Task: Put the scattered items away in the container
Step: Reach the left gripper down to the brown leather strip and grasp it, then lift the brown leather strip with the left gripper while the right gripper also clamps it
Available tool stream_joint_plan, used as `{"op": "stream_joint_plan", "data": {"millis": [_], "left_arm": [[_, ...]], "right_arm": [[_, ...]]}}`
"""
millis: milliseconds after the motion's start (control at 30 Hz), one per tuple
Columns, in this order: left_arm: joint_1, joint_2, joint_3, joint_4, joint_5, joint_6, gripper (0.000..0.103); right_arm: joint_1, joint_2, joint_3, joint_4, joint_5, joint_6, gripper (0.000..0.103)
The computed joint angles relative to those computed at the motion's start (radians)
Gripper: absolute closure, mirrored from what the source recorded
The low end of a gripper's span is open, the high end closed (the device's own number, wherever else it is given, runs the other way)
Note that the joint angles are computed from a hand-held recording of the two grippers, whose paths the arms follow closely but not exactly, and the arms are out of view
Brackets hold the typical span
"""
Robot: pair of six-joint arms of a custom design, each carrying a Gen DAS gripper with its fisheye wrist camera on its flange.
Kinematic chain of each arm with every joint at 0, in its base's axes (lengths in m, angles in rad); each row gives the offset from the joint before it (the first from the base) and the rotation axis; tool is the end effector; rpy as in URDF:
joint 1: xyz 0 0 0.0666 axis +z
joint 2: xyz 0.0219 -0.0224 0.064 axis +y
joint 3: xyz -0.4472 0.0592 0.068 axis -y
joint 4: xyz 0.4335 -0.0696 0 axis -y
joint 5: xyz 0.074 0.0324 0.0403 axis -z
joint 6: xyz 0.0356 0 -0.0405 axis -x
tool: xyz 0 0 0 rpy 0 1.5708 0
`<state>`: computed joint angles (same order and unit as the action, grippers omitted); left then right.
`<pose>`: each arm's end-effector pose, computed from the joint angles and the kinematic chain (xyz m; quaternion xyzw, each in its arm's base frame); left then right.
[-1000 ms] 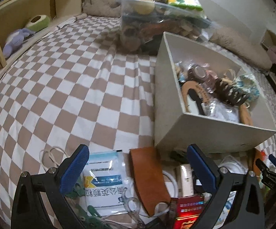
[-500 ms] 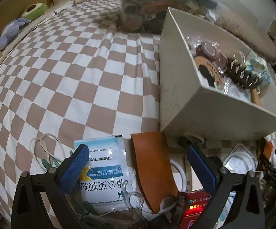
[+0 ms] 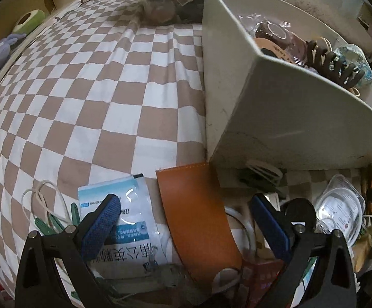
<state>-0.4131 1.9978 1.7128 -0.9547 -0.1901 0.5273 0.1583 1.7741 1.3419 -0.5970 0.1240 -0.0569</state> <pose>0.6622 -0.2833 0.2845 -0.0716 0.9794 0.0091 0.1887 0.6215 0.0944 0.2795 -0.0322 0.9613 -0.0307 0.2719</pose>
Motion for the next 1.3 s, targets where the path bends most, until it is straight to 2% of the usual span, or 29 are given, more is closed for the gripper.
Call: {"op": "stream_joint_plan", "data": {"millis": [67,200,267,300,433,667,967,1033,1100,1167,1300], "left_arm": [[0.005,0.000,-0.003,0.016,0.014,-0.003,0.006],[0.009,0.010,0.006,0.025,0.007,-0.010,0.013],[0.007,0.019,0.018,0.013,-0.004,-0.021,0.024],[0.006,0.023,0.022,0.007,-0.013,-0.029,0.026],[0.010,0.021,0.021,0.014,-0.001,-0.045,0.051],[0.011,-0.011,-0.016,0.062,0.045,-0.036,0.053],[0.020,-0.081,-0.088,0.157,0.031,0.010,0.053],[0.024,-0.099,-0.109,0.186,0.030,0.023,0.053],[0.026,-0.115,-0.126,0.213,0.025,0.033,0.053],[0.025,-0.129,-0.139,0.231,0.020,0.040,0.053],[0.020,-0.151,-0.155,0.273,0.015,0.038,0.053]], "right_arm": [[-0.001,-0.007,-0.006,0.011,-0.005,0.000,0.050],[-0.026,-0.018,-0.012,0.026,-0.043,-0.049,0.073],[-0.045,-0.024,-0.016,0.036,-0.091,-0.086,0.080],[-0.054,-0.025,-0.018,0.041,-0.109,-0.099,0.082],[-0.057,-0.028,-0.023,0.052,-0.119,-0.116,0.083],[-0.066,-0.032,-0.029,0.071,-0.139,-0.120,0.083],[-0.073,-0.037,-0.034,0.092,-0.143,-0.145,0.083],[-0.064,-0.030,-0.027,0.078,-0.096,-0.145,0.074],[-0.055,-0.032,-0.032,0.084,-0.063,-0.133,0.021],[-0.040,-0.039,-0.041,0.102,-0.037,-0.100,0.017],[-0.015,-0.015,-0.019,0.055,-0.018,-0.055,0.017]]}}
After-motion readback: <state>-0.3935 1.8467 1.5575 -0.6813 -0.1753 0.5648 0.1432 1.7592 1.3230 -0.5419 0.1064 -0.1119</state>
